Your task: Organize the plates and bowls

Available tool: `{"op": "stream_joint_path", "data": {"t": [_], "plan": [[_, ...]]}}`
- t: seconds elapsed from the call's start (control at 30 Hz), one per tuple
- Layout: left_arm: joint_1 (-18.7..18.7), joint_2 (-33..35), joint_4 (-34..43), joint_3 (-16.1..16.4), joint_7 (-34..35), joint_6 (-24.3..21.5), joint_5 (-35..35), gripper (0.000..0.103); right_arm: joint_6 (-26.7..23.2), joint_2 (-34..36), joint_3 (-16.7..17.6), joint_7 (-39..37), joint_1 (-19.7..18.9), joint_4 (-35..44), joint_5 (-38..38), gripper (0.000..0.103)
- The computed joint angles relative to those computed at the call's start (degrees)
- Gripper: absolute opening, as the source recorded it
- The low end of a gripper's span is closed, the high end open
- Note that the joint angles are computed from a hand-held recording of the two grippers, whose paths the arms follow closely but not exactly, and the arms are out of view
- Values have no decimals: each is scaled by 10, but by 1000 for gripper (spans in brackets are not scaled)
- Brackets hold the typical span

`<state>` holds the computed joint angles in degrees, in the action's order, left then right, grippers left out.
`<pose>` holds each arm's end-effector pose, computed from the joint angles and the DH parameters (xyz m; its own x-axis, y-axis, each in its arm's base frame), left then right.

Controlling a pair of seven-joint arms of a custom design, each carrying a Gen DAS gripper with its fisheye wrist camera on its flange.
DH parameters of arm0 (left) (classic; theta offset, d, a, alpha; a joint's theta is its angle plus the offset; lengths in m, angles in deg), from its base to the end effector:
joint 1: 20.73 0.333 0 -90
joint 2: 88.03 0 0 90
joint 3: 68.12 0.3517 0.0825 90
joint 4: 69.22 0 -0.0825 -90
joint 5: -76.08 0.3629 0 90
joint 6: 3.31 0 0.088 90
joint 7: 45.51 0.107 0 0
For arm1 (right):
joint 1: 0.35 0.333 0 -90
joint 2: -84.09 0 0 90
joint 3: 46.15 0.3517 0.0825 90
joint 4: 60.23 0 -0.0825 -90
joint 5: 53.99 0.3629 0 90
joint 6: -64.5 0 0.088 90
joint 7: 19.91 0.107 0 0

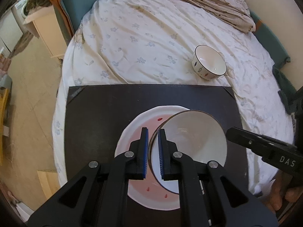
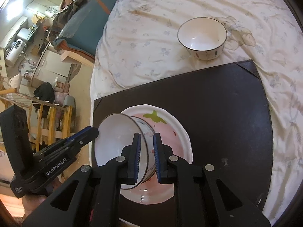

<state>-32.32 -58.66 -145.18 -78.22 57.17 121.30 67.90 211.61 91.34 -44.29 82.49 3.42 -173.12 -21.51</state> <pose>0.6910 -0.2461 0.5158 -0.4998 -0.8538 0.1458 -0.8297 0.4236 -0.3636 0.6052 0.0503 0.5030 -0.3675 -0.7645 -0.5296 -0.8054 0.5463 -0.2298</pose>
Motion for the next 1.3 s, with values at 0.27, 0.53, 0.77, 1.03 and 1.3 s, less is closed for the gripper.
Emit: {"op": "stream_joint_path", "data": {"t": [0.27,0.53,0.77,1.03,1.3], "plan": [[8,-18,-28,-2,7,19,-9,15,6,-18,-5,26,8,-17,-46,18],[-1,-52,-74,5,-2,93,3,62,13,-41,-13,27,10,-33,-51,19],[-15,-53,-73,10,-9,116,36,62,12,-58,-24,41,9,-48,-57,23],[-31,-17,3,11,-54,50,56,62,65,-86,-38,111,8,-81,-108,86],[-56,23,91,13,-63,11,84,62,45,-74,-51,121,-8,-50,-164,86]]}}
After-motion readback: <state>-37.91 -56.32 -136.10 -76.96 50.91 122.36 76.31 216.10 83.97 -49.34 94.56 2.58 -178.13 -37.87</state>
